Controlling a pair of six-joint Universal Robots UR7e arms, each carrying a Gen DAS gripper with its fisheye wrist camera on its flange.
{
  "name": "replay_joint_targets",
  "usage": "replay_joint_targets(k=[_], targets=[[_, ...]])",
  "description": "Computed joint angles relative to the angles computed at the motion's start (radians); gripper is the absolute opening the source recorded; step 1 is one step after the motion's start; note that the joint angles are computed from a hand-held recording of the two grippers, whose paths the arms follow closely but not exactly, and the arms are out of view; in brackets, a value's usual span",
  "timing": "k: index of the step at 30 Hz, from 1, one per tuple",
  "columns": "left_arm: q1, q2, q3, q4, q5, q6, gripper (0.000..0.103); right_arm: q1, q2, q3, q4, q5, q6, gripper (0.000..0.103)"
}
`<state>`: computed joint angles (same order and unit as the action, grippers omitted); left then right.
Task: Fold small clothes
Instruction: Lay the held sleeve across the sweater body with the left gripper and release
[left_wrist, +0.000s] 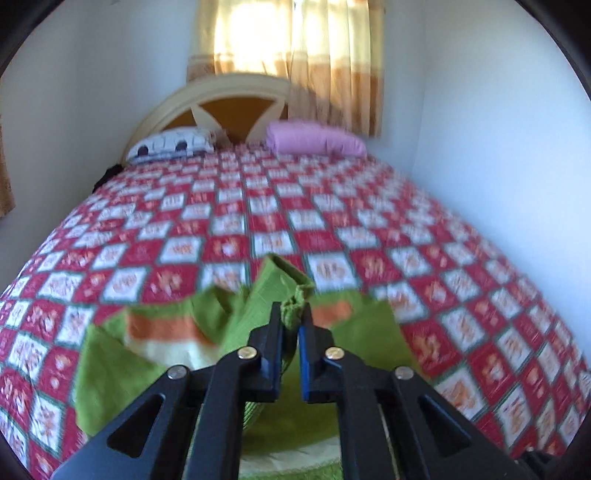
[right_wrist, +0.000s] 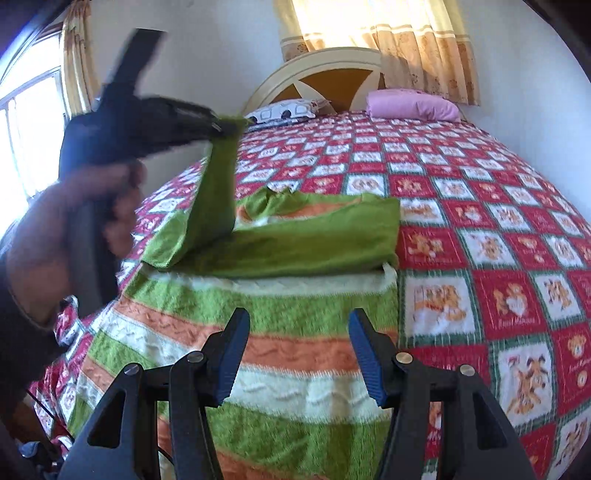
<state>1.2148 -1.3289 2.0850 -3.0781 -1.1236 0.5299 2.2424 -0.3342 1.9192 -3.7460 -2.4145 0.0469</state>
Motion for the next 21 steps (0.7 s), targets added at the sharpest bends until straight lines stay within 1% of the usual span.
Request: replay_joint_targets(k=[1,2,4,6,8,9,10,12,14,15,16,18,19,21], targets=[[-0.001,-0.005,0.013,0.015,-0.003,0.008,0.028,-0.004,0.006,0.007,-0.013,-0.001,0.006,0.057],[-0.004,-0.019,0.033,0.024,-0.007,0.029,0.045,-0.009,0.011,0.014,-0.023,0.003,0.013,0.057],[-0.01,-0.05,0.077,-0.02,-0.011,0.088,0.062,-0.02,0.016,0.03,-0.039,0.012,0.025,0.057],[0.011,-0.11,0.115,-0.051,-0.06,0.195,0.063,-0.03,0.016,0.045,-0.049,0.021,0.037,0.057],[0.037,-0.147,0.132,-0.074,-0.062,0.273,0.077,-0.037,0.011,0.057,-0.045,0.02,0.054,0.057],[0.07,-0.162,0.132,-0.104,-0.061,0.324,0.079,-0.04,0.008,0.061,-0.049,0.019,0.059,0.057],[0.092,-0.165,0.123,-0.117,-0.053,0.352,0.083,-0.041,0.005,0.062,-0.053,0.019,0.064,0.057],[0.153,-0.155,0.089,-0.167,-0.011,0.425,0.083,-0.046,-0.007,0.057,-0.039,0.028,0.069,0.057],[0.199,-0.127,0.052,-0.228,0.023,0.471,0.083,-0.046,-0.014,0.036,-0.01,0.027,0.067,0.057],[0.232,-0.099,0.011,-0.25,0.05,0.482,0.083,-0.049,-0.02,0.015,0.015,0.033,0.061,0.057],[0.251,-0.081,-0.017,-0.258,0.066,0.473,0.083,-0.054,-0.026,-0.001,0.044,0.045,0.064,0.057],[0.295,-0.043,-0.083,-0.257,0.081,0.426,0.083,-0.079,-0.042,-0.041,0.138,0.093,0.097,0.057],[0.307,-0.025,-0.106,-0.256,0.095,0.405,0.083,-0.09,-0.04,-0.073,0.175,0.1,0.103,0.057],[0.333,-0.003,-0.147,-0.226,0.112,0.348,0.083,-0.113,-0.024,-0.153,0.286,0.079,0.108,0.057]])
